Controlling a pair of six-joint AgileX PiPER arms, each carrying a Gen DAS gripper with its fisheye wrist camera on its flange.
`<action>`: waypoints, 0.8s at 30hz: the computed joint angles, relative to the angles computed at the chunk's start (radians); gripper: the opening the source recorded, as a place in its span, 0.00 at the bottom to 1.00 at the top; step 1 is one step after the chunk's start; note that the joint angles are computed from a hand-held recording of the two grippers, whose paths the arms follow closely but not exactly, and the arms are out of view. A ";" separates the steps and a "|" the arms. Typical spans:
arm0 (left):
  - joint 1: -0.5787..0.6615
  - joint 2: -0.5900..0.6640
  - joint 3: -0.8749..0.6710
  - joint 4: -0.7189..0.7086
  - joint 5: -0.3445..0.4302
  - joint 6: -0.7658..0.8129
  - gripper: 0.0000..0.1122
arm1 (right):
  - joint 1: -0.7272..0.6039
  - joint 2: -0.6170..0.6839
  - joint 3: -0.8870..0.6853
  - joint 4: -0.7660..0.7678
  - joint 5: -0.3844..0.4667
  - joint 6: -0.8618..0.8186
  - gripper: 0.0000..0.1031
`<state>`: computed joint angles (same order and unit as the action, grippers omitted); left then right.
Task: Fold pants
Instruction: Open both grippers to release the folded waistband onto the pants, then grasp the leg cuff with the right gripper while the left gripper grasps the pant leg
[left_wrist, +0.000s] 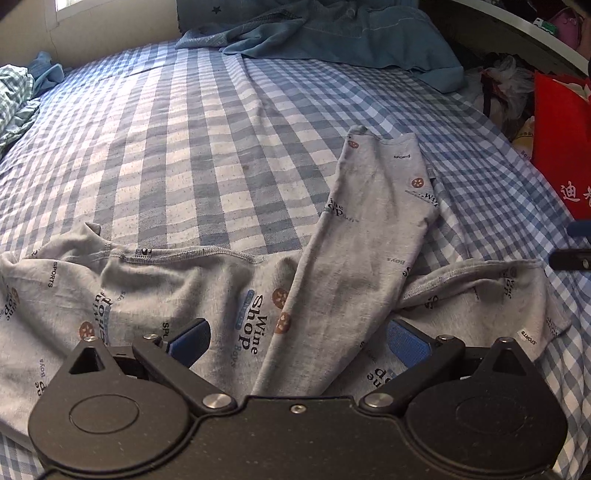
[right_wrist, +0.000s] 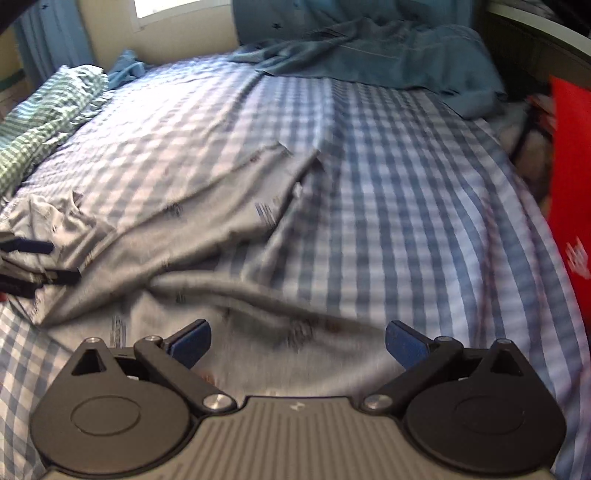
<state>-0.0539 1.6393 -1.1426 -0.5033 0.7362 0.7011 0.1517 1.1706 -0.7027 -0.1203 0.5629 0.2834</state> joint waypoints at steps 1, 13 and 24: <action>-0.004 0.014 -0.019 0.015 0.013 -0.028 0.87 | -0.037 0.064 -0.056 0.068 -0.012 -0.100 1.00; -0.007 0.132 -0.199 0.119 0.129 -0.236 0.84 | -0.126 0.862 -0.992 0.453 0.266 -0.218 1.00; 0.018 0.156 -0.198 0.064 0.173 -0.239 0.43 | -0.117 1.270 -1.623 0.384 0.632 0.128 0.71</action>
